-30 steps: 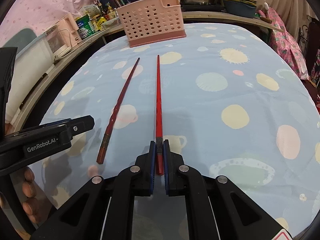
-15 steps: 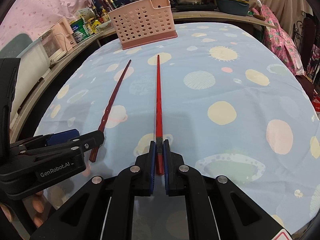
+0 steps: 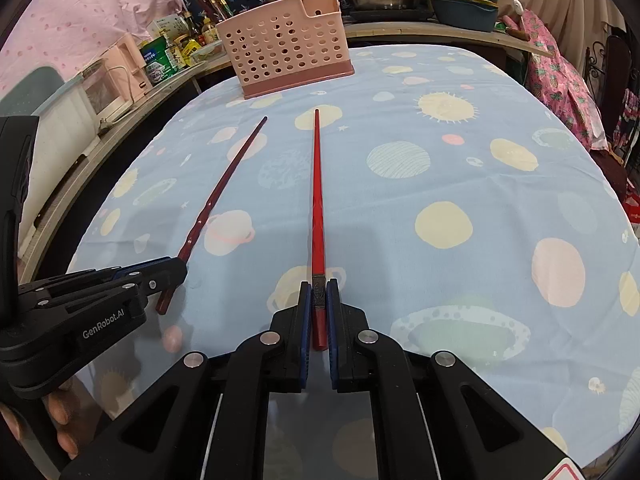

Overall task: Organize utensils
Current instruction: 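Lift both red chopsticks and carry them into the pink basket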

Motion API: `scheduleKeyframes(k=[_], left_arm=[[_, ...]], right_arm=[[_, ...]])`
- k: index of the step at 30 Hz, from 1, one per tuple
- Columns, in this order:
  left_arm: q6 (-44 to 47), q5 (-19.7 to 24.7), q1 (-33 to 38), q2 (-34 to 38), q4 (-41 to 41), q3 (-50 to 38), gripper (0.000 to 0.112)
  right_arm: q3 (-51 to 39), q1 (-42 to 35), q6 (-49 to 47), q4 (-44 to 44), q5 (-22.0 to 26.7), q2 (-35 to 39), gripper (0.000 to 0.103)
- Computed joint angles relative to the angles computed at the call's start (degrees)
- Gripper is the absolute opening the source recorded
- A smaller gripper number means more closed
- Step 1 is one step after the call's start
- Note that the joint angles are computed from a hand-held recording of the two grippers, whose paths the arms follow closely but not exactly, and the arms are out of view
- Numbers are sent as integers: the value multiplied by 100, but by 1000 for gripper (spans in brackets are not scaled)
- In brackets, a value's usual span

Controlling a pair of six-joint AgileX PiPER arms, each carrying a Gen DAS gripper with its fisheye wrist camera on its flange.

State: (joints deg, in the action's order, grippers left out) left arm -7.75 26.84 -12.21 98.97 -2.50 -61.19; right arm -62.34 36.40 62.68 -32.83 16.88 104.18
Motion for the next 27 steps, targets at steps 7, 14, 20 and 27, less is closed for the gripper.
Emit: scheduleKeyframes(k=[7,14,20,27], left_arm=[[160,173,122,-53,-267,-85,7],[462,415,385,-266,-640,-340,7],[611,628,651,-437,-854,-732,7],[646,844,853,-495,-869,-1468,7]], right_arm=[[-30,-36,-242,262,20,-18,7],[-121,-119,-224,262,53,-280,7],[-380,-289,-364,307,92,-504,7],[-1016,-598,-934,640,170,-566,7]])
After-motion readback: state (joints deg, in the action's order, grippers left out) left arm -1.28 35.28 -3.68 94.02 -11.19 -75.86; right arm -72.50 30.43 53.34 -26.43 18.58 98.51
